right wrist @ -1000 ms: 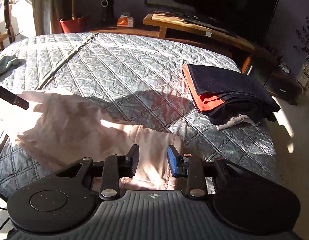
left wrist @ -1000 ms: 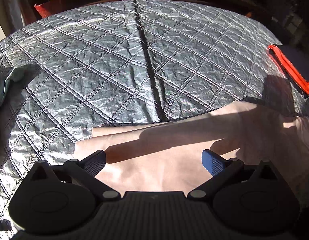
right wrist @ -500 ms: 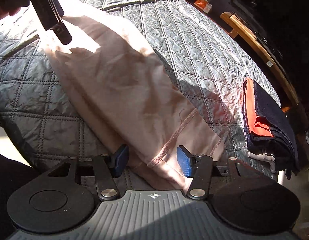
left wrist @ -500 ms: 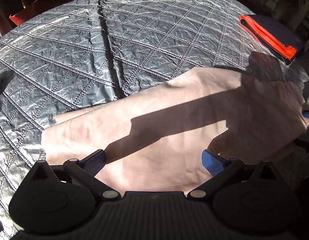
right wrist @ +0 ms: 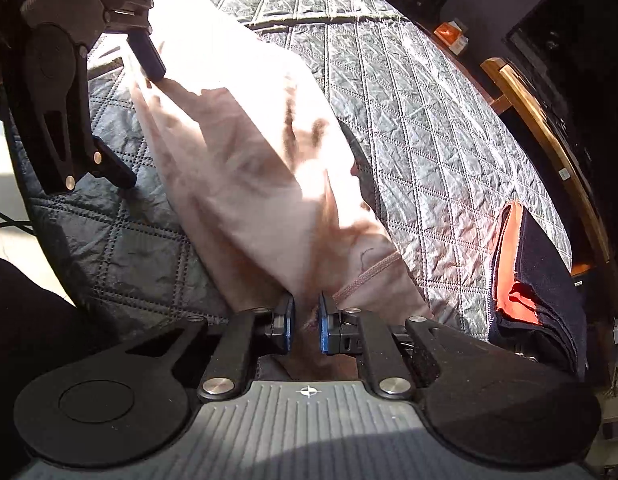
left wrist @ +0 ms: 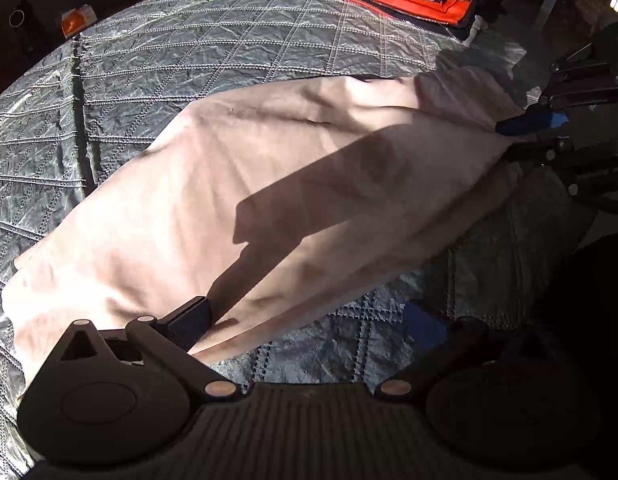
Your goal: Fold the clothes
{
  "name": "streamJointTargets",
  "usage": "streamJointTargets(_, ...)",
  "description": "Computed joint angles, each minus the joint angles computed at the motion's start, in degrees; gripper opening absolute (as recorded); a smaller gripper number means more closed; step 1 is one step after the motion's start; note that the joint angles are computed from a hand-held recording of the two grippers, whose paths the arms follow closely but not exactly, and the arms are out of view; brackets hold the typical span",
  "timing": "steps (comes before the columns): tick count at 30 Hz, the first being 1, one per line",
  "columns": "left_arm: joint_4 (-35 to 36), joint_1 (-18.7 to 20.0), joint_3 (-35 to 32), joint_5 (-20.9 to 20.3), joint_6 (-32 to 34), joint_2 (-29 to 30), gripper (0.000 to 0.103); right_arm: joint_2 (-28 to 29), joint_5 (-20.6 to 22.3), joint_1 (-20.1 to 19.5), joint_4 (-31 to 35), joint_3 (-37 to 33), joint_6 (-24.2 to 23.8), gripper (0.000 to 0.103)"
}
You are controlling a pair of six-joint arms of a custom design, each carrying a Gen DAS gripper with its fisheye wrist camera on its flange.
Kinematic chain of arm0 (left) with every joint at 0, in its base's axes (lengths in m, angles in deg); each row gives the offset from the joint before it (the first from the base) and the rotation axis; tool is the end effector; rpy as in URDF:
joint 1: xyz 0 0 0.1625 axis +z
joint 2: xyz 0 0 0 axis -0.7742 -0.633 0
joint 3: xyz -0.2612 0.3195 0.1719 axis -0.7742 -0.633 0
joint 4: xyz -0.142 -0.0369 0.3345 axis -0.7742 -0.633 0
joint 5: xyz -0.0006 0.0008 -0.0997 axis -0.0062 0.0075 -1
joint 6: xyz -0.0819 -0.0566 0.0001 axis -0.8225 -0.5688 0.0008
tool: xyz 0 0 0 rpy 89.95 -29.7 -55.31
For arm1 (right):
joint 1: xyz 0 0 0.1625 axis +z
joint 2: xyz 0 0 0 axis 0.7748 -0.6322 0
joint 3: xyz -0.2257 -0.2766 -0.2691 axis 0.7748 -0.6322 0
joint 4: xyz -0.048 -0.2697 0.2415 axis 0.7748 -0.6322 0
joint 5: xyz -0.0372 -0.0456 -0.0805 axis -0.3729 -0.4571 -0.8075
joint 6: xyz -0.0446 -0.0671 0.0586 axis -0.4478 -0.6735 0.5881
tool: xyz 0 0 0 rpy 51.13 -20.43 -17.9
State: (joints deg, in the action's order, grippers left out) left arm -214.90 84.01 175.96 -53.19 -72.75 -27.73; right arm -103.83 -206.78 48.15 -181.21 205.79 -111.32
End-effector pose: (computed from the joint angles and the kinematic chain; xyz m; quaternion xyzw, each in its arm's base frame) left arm -0.2856 -0.4256 0.0826 0.1828 0.9013 -0.1444 0.3653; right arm 0.1566 -0.4706 0.2552 0.6309 -0.6985 0.0121 0.3375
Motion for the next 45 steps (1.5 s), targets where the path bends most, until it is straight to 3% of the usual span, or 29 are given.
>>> streamJointTargets(2,0.4,0.1,-0.3,0.0,0.1,0.2,0.103,-1.3,-0.1,0.6,3.9,-0.8,-0.1,0.016)
streamJointTargets(7,1.1,0.7,-1.3,-0.7,0.0,0.2,0.102,-1.0,-3.2,0.1,8.5,-0.3,-6.1,0.017)
streamJointTargets(11,-2.7,2.3,-0.7,-3.8,-1.5,-2.6,0.102,-0.7,-1.7,-1.2,7.9,0.2,-3.8,0.021)
streamJointTargets(13,-5.3,2.8,0.2,-2.8,-2.3,-4.0,0.102,-1.1,-1.1,-1.5,8.8,0.2,-2.6,0.022)
streamJointTargets(16,-3.4,3.9,-0.4,-0.1,-5.1,-4.3,0.102,-1.9,-0.2,-2.0,12.6,-0.8,0.0,0.029)
streamJointTargets(17,-2.3,4.4,-0.7,0.1,-6.1,-4.1,0.102,-2.3,0.1,-2.2,14.3,-1.3,1.0,0.037)
streamJointTargets(21,2.2,5.1,-1.7,1.5,-6.1,-3.0,0.102,-2.7,0.7,-2.4,18.2,-2.6,2.6,0.044)
streamJointTargets(22,4.3,4.7,-2.0,2.2,-5.5,-2.8,0.102,-2.9,0.9,-2.4,19.6,-3.2,3.4,0.045)
streamJointTargets(24,4.9,4.0,-1.0,2.6,-5.3,-3.5,0.103,-3.5,1.8,-2.8,26.9,-6.0,9.2,0.059)
streamJointTargets(27,5.4,3.3,0.4,2.5,-5.4,-4.9,0.103,-5.4,9.2,-4.3,34.0,-10.3,20.0,0.058)
streamJointTargets(30,5.7,2.8,1.8,2.1,-7.0,-6.1,0.103,-6.1,18.3,-5.9,27.1,-10.9,29.3,0.059)
streamJointTargets(32,6.4,2.6,2.2,1.9,-7.6,-6.4,0.103,-3.2,18.4,-5.1,19.4,-11.0,33.2,0.056)
streamJointTargets(35,6.3,2.3,2.8,1.8,-8.1,-6.7,0.103,1.9,11.9,-3.1,13.0,-10.3,28.9,0.04)
streamJointTargets(38,6.8,2.4,2.7,1.5,-7.8,-6.6,0.103,4.5,5.9,-2.6,11.2,-7.4,22.1,0.035)
streamJointTargets(39,7.2,2.5,2.4,1.3,-7.6,-6.6,0.103,4.2,6.2,-2.6,6.5,-4.8,18.5,0.039)
streamJointTargets(41,9.0,2.8,1.5,0.9,-7.7,-6.8,0.102,3.6,5.5,-2.8,3.3,-2.1,16.9,0.038)
streamJointTargets(43,10.2,2.9,0.9,0.9,-8.8,-7.9,0.102,2.6,5.0,-2.9,3.9,-1.5,18.6,0.045)
streamJointTargets(45,9.2,2.5,0.9,2.5,-9.2,-9.2,0.102,0.0,8.1,-3.9,5.0,-1.3,23.4,0.058)
